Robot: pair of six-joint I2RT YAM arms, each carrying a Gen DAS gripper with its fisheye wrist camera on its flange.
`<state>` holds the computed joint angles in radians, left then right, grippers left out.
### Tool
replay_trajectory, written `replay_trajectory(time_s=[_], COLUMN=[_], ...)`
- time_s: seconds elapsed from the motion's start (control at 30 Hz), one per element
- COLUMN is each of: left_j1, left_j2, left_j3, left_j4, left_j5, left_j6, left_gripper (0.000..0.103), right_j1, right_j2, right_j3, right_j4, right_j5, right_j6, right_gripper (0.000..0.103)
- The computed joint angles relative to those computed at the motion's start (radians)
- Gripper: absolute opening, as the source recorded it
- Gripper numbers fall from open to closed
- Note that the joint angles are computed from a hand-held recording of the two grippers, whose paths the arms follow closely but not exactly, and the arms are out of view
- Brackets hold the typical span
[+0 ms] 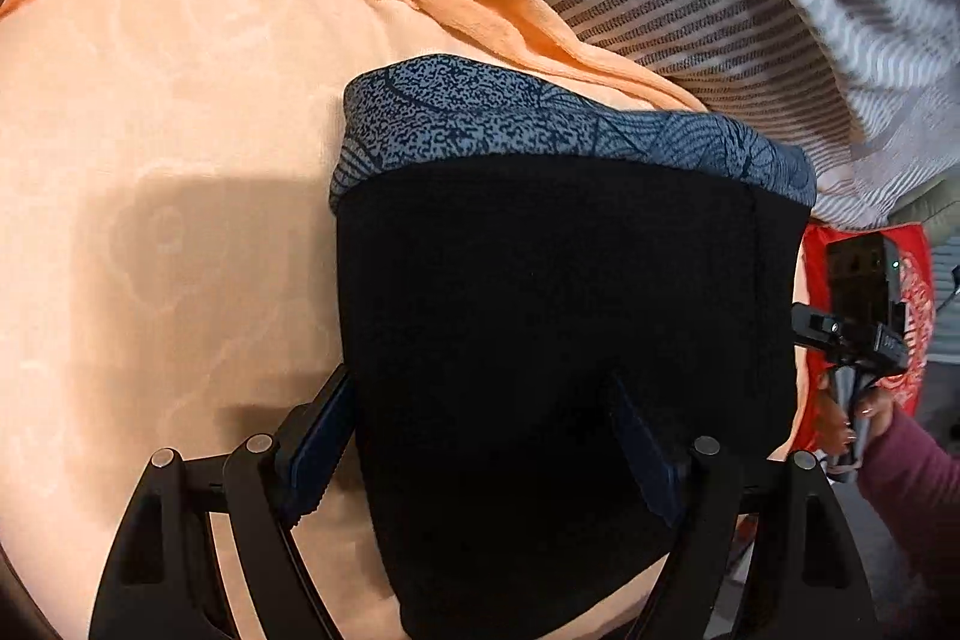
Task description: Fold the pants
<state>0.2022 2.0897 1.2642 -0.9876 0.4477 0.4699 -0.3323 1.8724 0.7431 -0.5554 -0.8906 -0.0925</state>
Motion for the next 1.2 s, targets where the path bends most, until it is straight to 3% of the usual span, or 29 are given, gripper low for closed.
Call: replay_trajectory(time_s=[0.17, 0.37, 0.53, 0.67, 0.83, 1.2], left_j1=[-0.013, -0.036, -0.077, -0.093, -0.121, -0.188], left_j2=[0.037, -0.026, -0.144, -0.244, -0.357, -0.676], left_j3=[0.011, -0.077, -0.169, -0.219, -0.24, -0.4], left_j4=[0.027, 0.132, 0.207, 0.214, 0.16, 0.041], left_j5=[0.034, 0.02, -0.001, -0.023, -0.015, -0.03], left_j6=[-0.035, -0.112, -0.141, -0.158, -0.197, -0.248], left_gripper=[0.09, 0.089, 0.068, 0.058, 0.058, 0.058], right_j1=[0.027, 0.037, 0.05, 0.051, 0.012, -0.193], right_j2=[0.06, 0.07, -0.049, -0.136, -0.251, -0.522], right_j3=[0.029, 0.042, -0.038, -0.079, -0.108, -0.186], right_j4=[0.032, 0.041, 0.102, 0.114, -0.004, -0.447], right_j5=[-0.056, -0.044, -0.027, -0.042, -0.075, -0.065], right_j6=[-0.01, 0.057, 0.171, 0.233, 0.174, -0.159], right_gripper=[0.079, 0.076, 0.047, 0.042, 0.041, 0.041])
